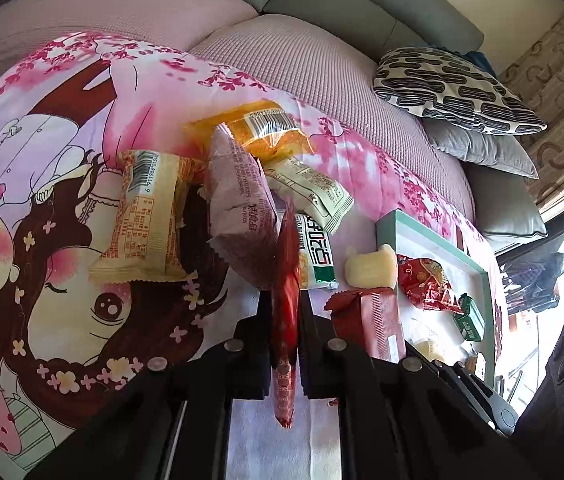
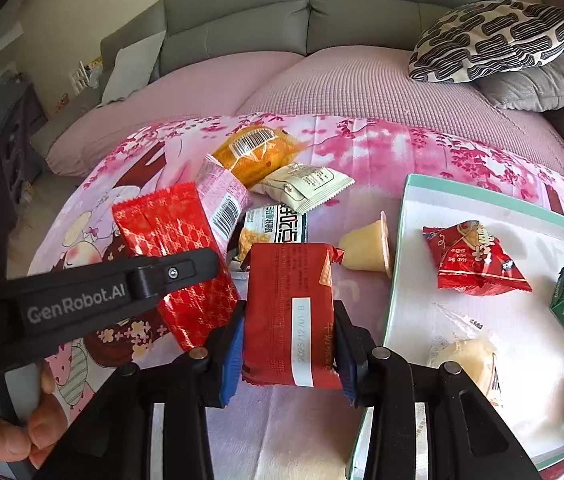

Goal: Organize snacks
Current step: 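Grasp the red patterned bag with the left tool while the right tool lifts the wafer pack, then carry the red patterned bag and red wafer pack into the tray with both tools, release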

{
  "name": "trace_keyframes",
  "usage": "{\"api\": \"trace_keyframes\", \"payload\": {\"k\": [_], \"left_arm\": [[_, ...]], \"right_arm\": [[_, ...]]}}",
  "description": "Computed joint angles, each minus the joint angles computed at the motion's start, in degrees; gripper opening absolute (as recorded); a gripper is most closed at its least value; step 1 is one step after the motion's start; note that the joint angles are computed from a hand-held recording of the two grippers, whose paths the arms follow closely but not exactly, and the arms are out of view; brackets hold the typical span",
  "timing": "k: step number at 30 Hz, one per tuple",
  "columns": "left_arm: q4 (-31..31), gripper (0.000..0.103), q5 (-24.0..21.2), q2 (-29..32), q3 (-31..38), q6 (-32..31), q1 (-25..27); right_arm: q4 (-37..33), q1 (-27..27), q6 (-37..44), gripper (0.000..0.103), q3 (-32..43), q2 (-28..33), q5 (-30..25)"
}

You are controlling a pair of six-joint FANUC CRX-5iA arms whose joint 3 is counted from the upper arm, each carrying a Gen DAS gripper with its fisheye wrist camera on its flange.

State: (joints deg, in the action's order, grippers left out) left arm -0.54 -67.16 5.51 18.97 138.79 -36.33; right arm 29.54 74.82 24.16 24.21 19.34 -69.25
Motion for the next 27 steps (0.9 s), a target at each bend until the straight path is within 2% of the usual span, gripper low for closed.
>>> {"api": "trace_keyframes", "payload": {"k": [15, 27], "left_arm": [[-5.7, 0.01, 0.5, -1.9, 2.7, 1.3, -2.5], [-6.8, 0.01, 0.4, -0.2, 5.8, -0.1, -3.9]], "right_arm": [[4.0, 0.8, -4.9, 0.042, -4.1, -4.1, 1.8], [6.3, -0.3, -10.1, 0.042, -8.6, -7.6, 1.1]]}}
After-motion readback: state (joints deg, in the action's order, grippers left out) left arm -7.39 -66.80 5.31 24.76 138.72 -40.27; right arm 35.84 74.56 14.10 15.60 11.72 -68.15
